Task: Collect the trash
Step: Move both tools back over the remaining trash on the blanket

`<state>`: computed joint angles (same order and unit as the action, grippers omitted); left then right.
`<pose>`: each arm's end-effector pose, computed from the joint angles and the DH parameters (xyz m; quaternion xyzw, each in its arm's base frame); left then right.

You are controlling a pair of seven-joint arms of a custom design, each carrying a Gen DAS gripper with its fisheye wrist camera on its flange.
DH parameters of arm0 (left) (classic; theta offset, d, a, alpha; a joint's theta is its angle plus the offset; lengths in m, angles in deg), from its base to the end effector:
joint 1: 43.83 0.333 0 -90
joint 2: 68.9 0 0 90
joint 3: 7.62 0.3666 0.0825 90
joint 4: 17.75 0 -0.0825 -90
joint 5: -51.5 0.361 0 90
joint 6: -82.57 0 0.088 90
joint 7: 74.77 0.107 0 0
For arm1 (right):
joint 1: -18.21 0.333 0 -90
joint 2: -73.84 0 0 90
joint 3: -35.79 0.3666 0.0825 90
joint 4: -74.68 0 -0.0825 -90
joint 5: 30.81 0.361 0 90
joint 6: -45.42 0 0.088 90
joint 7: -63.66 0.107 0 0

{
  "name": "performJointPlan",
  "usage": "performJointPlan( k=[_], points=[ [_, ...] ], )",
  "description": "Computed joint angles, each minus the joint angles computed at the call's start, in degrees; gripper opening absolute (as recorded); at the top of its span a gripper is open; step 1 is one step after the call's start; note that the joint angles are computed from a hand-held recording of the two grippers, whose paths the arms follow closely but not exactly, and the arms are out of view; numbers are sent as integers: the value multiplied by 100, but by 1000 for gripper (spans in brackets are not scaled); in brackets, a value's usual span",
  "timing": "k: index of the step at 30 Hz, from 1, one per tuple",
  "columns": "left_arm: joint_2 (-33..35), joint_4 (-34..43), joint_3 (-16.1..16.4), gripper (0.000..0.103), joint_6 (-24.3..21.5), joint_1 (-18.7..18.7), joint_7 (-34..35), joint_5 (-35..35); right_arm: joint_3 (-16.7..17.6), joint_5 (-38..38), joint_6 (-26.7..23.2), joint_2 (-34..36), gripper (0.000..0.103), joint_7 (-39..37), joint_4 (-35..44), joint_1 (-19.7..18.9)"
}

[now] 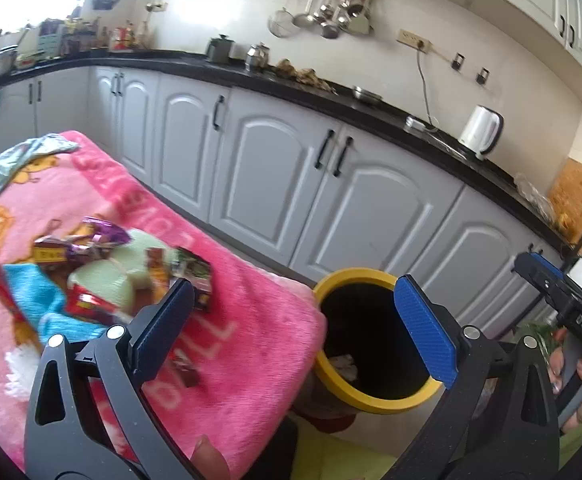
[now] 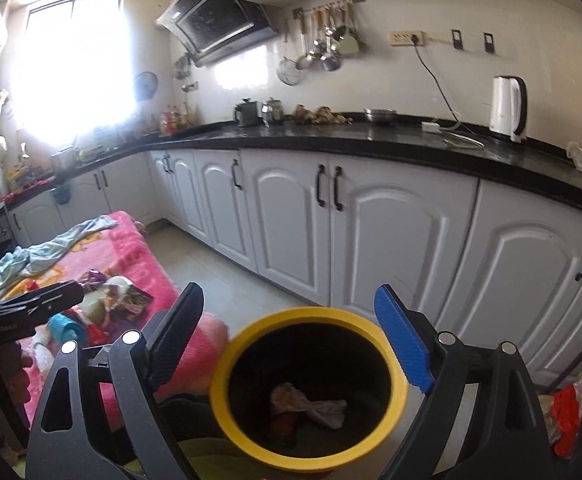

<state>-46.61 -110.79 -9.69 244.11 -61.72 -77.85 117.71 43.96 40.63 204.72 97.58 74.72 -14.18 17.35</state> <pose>0.6464 -0.2782 0.5245 -0.7056 0.5144 -0.3959 0.2842 0.7153 0.0289 0.5354 -0.7157 0.4560 -0.2416 0.4706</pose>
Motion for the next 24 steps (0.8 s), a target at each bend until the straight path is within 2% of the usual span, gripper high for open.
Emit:
performJointPlan(
  k=[4, 7, 14, 20, 24],
  points=[
    [-306, -318, 116, 92, -100, -23, -535, 415, 111, 296, -72, -186, 85, -383, -179, 11],
    [-506, -529, 75, 92, -197, 76, -824, 670, 85, 424, -191, -307, 85, -495, -305, 87],
    [-965, -1007, -147, 92, -598, 345, -1383, 1141, -8, 404, -569, -535, 85, -565, -596, 344],
    [-1300, -1375, -324, 92, -740, 592, -1669, 1358, -59, 276, -828, -722, 86, -690, -871, 567],
    [-1479, -1587, -410, 92, -829, 712, -1856, 1487, -71, 335, -946, -822, 92, -800, -1019, 682]
  ],
)
